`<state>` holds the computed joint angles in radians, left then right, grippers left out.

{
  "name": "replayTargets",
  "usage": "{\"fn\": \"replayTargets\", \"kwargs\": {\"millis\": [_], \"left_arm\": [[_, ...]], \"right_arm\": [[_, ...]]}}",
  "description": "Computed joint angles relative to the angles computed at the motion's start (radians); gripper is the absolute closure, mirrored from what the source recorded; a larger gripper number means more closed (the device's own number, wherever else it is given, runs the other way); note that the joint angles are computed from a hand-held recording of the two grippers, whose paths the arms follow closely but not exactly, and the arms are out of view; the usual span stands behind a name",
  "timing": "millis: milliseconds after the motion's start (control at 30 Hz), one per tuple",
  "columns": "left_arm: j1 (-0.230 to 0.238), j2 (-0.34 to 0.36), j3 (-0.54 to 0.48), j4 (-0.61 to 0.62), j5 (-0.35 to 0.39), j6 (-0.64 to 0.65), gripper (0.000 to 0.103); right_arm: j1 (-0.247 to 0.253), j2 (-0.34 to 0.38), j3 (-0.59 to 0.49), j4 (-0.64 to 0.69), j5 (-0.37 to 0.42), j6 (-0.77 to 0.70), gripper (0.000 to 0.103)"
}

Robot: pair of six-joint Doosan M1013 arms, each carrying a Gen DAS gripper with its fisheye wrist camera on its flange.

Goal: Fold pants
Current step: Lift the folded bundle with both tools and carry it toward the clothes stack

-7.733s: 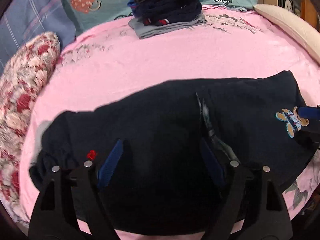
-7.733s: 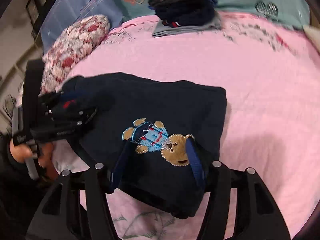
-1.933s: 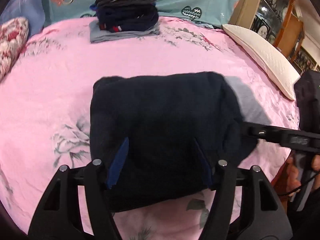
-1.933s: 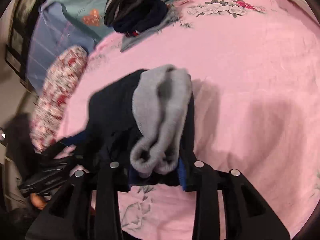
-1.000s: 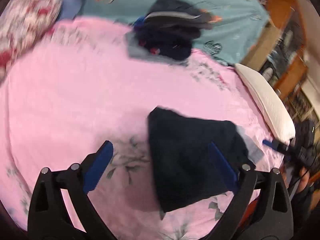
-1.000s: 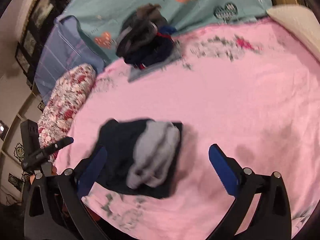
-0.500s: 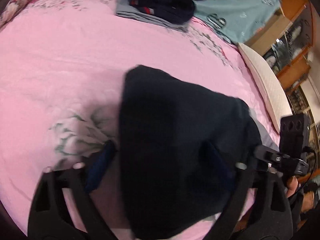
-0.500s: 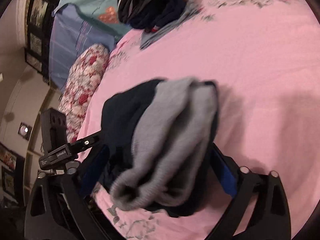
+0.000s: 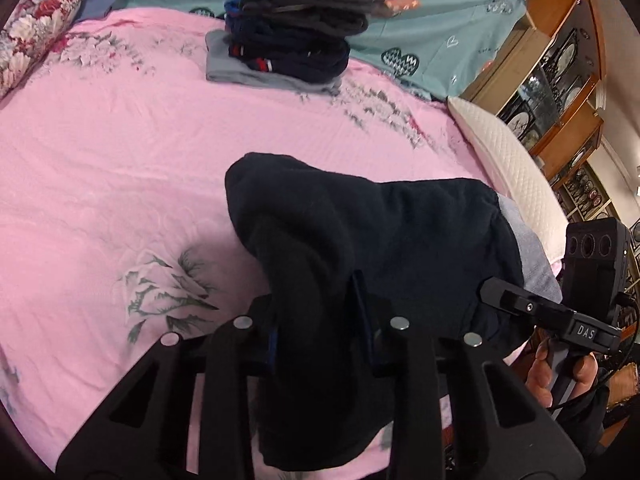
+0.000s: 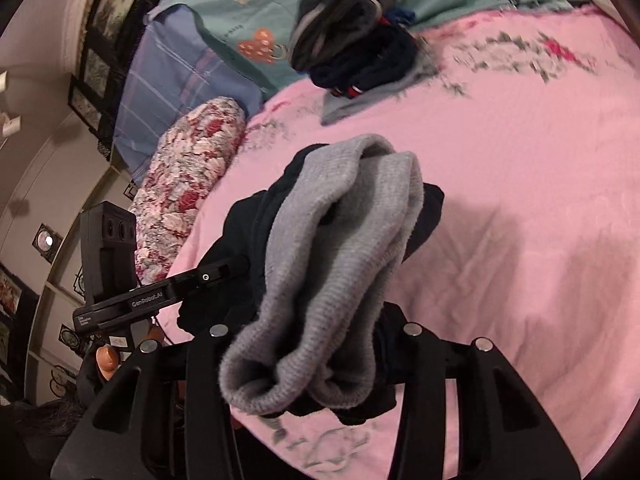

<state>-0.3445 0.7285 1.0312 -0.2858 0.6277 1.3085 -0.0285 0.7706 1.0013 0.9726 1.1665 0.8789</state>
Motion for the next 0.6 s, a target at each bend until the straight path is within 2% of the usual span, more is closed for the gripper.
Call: {"fn": "replayTargets", "kwargs": {"millis": [167, 333, 467, 500, 533, 600], "left_arm": [[-0.011, -0.079, 0.061, 0.084, -0.103, -0.042, 0.074], [-0.025, -0.103, 0.009, 0.285, -0.129, -0.175, 0.074], [-0.015, -0.069, -0.103, 0.405, -0.113, -0.262, 0.074], [-0.008, -0.042, -0.161, 0.426, -0.100, -0.281, 0.074], [-0.005, -0.020, -0.208, 0.451, -0.088, -0.294, 0.074], [0.003, 0.049, -0.342, 0.502, -0.050, -0.316, 0.074]], "right_arm": [[0.001, -0.053, 0.015, 0.045, -0.016, -0.063, 0.059], [0.007, -0.080, -0.024, 0.084, -0.054, -0.111, 0.059], [0.021, -0.034, -0.161, 0.090, -0.066, -0.099, 0.059], [0.026, -0.010, -0.214, 0.084, -0.067, -0.087, 0.059], [0.031, 0.015, -0.269, 0.076, -0.066, -0.078, 0.059], [0.042, 0.102, -0.447, 0.052, -0.054, -0.036, 0.059]]}}
